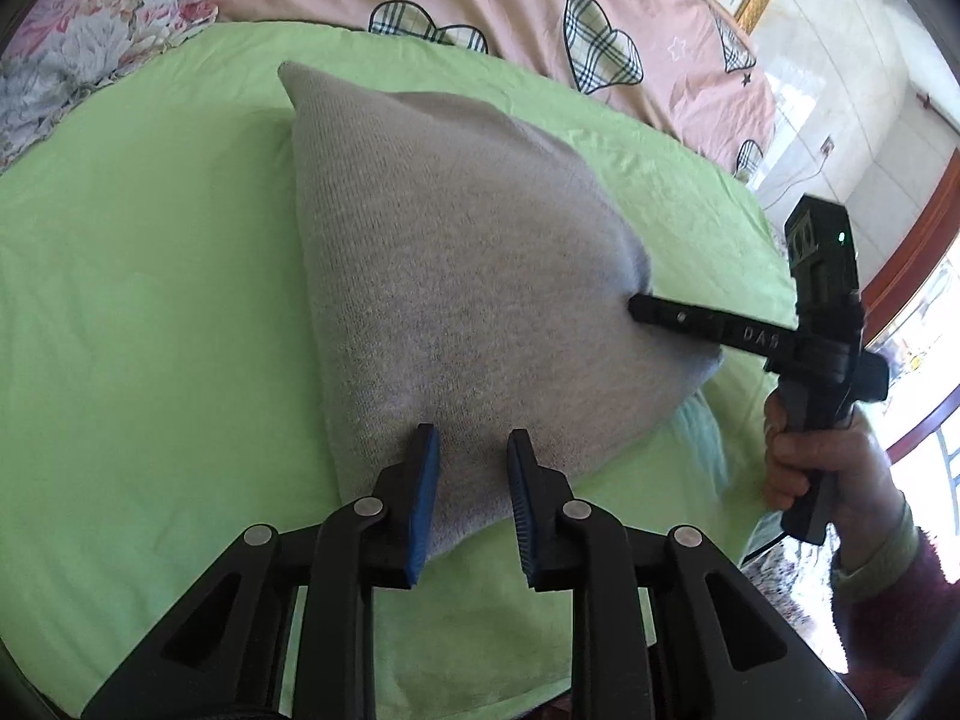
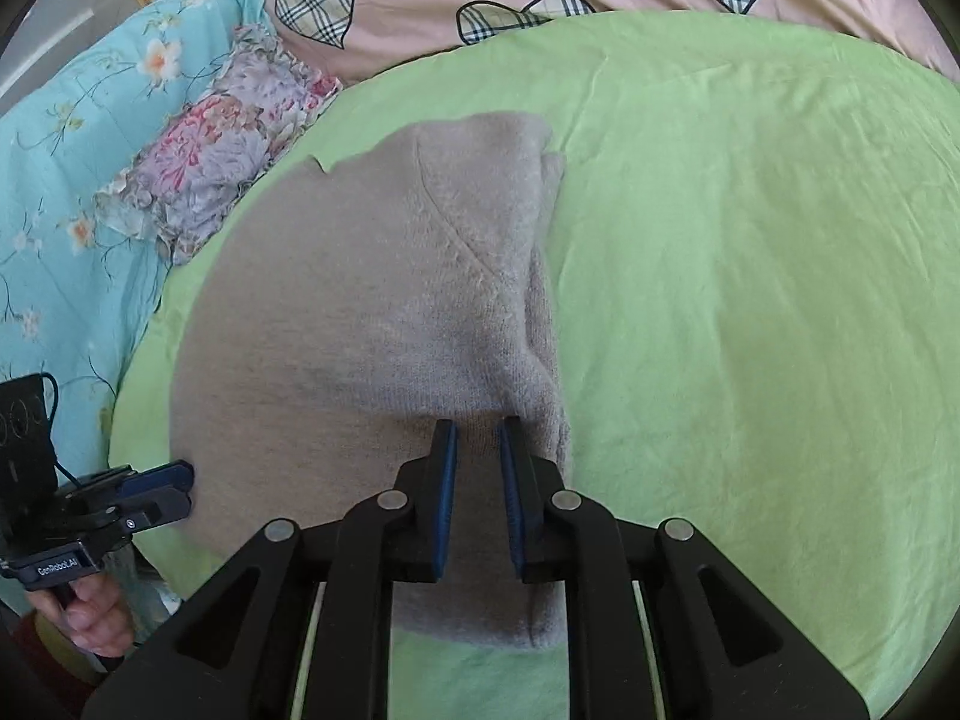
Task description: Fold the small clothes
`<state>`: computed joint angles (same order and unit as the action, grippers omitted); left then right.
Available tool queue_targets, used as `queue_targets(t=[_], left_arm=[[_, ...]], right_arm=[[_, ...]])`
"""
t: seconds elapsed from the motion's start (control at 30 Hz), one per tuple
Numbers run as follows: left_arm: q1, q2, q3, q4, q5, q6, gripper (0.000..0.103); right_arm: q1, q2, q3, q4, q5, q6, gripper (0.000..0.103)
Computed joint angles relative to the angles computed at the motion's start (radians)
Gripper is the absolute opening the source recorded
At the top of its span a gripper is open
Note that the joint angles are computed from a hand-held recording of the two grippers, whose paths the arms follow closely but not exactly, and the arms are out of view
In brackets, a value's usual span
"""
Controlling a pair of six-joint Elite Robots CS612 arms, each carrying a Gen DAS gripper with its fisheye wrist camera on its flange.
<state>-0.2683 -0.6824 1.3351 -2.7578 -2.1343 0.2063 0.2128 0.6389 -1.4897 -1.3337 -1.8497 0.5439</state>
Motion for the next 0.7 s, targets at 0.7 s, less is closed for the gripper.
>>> queue_targets(t=[0.7], left_arm=[[0.000, -0.026, 0.049, -0.050, 0.036, -0.082, 0.024]], right_arm=[[0.051, 0.002, -0.029, 0.064, -0.087, 0.019, 0.023]])
